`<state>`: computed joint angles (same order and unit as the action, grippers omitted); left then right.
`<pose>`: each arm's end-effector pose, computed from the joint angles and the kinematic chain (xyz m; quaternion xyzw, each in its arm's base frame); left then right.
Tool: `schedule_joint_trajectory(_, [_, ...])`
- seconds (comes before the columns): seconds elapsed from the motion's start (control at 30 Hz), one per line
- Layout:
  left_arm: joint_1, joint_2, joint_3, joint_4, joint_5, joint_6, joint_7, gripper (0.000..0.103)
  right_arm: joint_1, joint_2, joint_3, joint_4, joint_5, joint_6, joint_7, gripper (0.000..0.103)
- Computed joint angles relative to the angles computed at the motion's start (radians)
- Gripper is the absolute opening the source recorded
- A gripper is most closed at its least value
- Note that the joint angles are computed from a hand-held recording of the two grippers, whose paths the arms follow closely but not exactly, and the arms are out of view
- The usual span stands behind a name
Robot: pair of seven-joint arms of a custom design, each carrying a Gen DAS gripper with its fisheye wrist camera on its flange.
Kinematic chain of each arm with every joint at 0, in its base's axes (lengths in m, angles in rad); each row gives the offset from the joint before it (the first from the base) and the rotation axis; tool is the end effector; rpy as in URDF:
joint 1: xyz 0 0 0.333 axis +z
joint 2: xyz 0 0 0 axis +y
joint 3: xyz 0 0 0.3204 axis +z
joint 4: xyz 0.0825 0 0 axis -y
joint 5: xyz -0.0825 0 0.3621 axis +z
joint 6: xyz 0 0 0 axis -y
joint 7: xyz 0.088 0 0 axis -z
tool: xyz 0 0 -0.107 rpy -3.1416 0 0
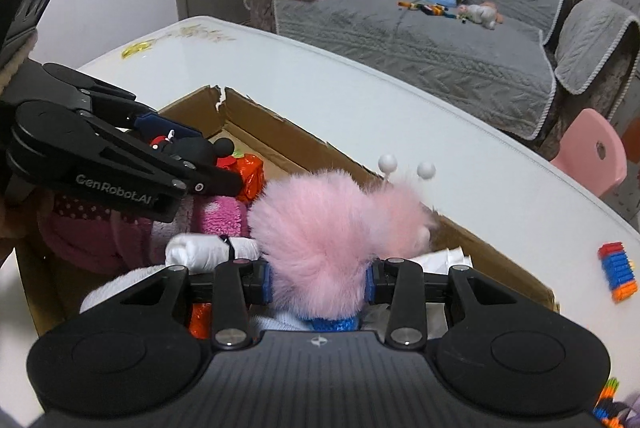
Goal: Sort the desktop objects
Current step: 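Carry the Mickey figure and pink pompom toy into the box, open both tools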
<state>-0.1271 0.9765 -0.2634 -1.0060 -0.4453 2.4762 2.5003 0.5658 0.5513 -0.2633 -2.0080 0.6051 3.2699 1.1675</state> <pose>0.7745 -0.2183 0.3348 -0.3235 0.8750 -0.3504 0.0835 0.6138 0.1494 0.2902 -0.7126 0.6033 -0.2554 0.2510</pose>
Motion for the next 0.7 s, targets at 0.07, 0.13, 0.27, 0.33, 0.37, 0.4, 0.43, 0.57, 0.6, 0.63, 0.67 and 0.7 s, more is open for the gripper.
schedule_joint_trajectory(0.07, [0.024,-0.047,-0.015,-0.088,-0.026,0.034,0.026,0.065,0.023,-0.013,-0.011,-0.024,0.000,0.005,-0.001,0.036])
schedule_joint_trajectory(0.13, [0.030,-0.071,-0.018,-0.131,-0.039,0.052,0.041,0.065,0.058,-0.031,-0.031,-0.058,0.005,0.016,-0.005,0.035])
schedule_joint_trajectory(0.27, [0.045,-0.126,-0.026,-0.226,-0.069,0.090,0.078,0.065,0.074,-0.039,-0.040,-0.071,0.011,0.014,-0.015,0.035])
schedule_joint_trajectory(0.33, [0.041,-0.137,-0.021,-0.242,-0.078,0.106,0.079,0.068,0.104,-0.043,-0.067,-0.082,0.018,0.019,-0.014,0.038])
schedule_joint_trajectory(0.37, [0.043,-0.142,-0.023,-0.246,-0.085,0.105,0.079,0.071,0.109,-0.034,-0.078,-0.070,0.020,0.020,-0.014,0.039])
schedule_joint_trajectory(0.4, [0.048,-0.148,-0.027,-0.252,-0.093,0.106,0.083,0.078,0.118,-0.036,-0.085,-0.072,0.025,0.026,-0.015,0.042])
schedule_joint_trajectory(0.43, [0.049,-0.156,-0.028,-0.261,-0.100,0.116,0.085,0.086,0.127,-0.047,-0.089,-0.082,0.032,0.039,-0.018,0.045])
schedule_joint_trajectory(0.57, [0.070,-0.213,-0.044,-0.328,-0.141,0.154,0.118,0.092,0.189,-0.064,-0.136,-0.100,0.081,0.083,-0.056,0.062])
schedule_joint_trajectory(0.6, [0.074,-0.227,-0.046,-0.340,-0.150,0.153,0.122,0.097,0.217,-0.073,-0.156,-0.110,0.102,0.097,-0.068,0.070])
schedule_joint_trajectory(0.63, [0.086,-0.248,-0.056,-0.363,-0.170,0.158,0.137,0.101,0.242,-0.078,-0.175,-0.119,0.125,0.114,-0.080,0.077])
schedule_joint_trajectory(0.67, [0.097,-0.267,-0.070,-0.390,-0.194,0.172,0.161,0.103,0.268,-0.085,-0.191,-0.130,0.149,0.130,-0.094,0.079])
schedule_joint_trajectory(0.7, [0.110,-0.289,-0.083,-0.419,-0.220,0.188,0.190,0.103,0.263,-0.086,-0.190,-0.127,0.160,0.136,-0.107,0.084])
